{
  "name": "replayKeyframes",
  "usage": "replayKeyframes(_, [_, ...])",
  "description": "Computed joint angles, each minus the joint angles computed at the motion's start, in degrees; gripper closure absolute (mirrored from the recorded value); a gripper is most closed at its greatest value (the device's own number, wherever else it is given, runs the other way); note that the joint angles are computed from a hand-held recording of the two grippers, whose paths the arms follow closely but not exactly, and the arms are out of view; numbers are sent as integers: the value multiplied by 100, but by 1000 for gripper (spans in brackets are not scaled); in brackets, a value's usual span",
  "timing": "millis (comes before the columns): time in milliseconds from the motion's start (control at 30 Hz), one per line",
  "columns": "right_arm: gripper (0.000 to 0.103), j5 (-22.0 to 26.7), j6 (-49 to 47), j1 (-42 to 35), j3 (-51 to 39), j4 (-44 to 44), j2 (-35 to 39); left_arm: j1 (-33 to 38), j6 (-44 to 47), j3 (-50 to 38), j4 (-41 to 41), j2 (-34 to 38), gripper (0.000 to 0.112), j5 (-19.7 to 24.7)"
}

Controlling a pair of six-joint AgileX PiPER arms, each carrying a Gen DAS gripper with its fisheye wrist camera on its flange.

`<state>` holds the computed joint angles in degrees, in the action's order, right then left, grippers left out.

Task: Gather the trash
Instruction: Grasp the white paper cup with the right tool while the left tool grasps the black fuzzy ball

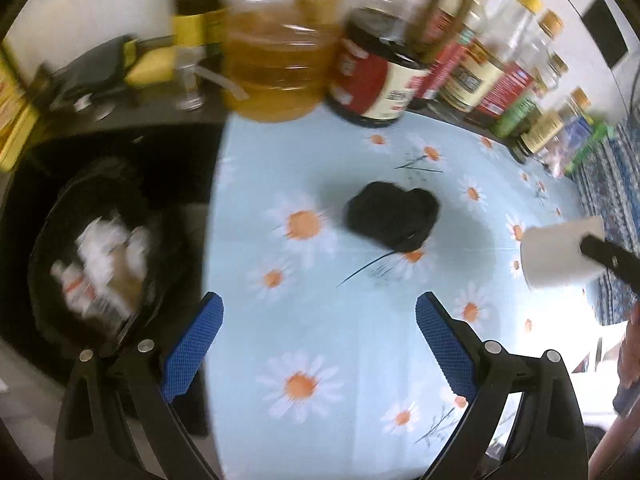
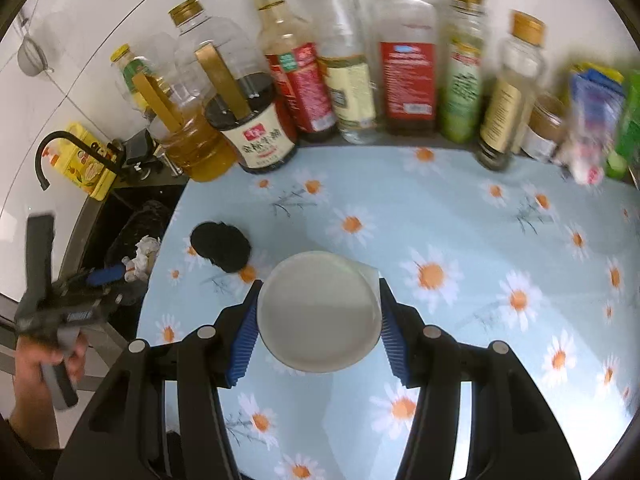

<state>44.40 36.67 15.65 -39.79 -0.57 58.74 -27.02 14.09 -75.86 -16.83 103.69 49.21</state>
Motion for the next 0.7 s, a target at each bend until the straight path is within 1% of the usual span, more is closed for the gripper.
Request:
replayKeyframes(67, [48,203,362,78,225,-204,-390,-237,-52,-293,86,253,18,91])
replayKeyframes(167, [48,461,715,117,519,-260,-913,-604,-93,-644,234,571,18,79])
replayKeyframes(233, [48,621,1025,235,684,-370,-1205,-785,-52,-791,244,727,18,55])
replayKeyframes(267, [48,658,1085,246,738,-363,-1298,-931,-190,-910,416,855,18,23])
replayKeyframes(367, [48,851,1415,369,923,-439,-1661,-1080,-363,-1205,559,1169,18,99])
replayKeyframes(533, [48,966,1781,534,1128,-469,-2018,-1132,-540,-1503,616,1484,18,86])
replayKeyframes(700, [48,1009,1662,453,1196,-365,-2161,-1178,-662,-1727,740,1705,20,28])
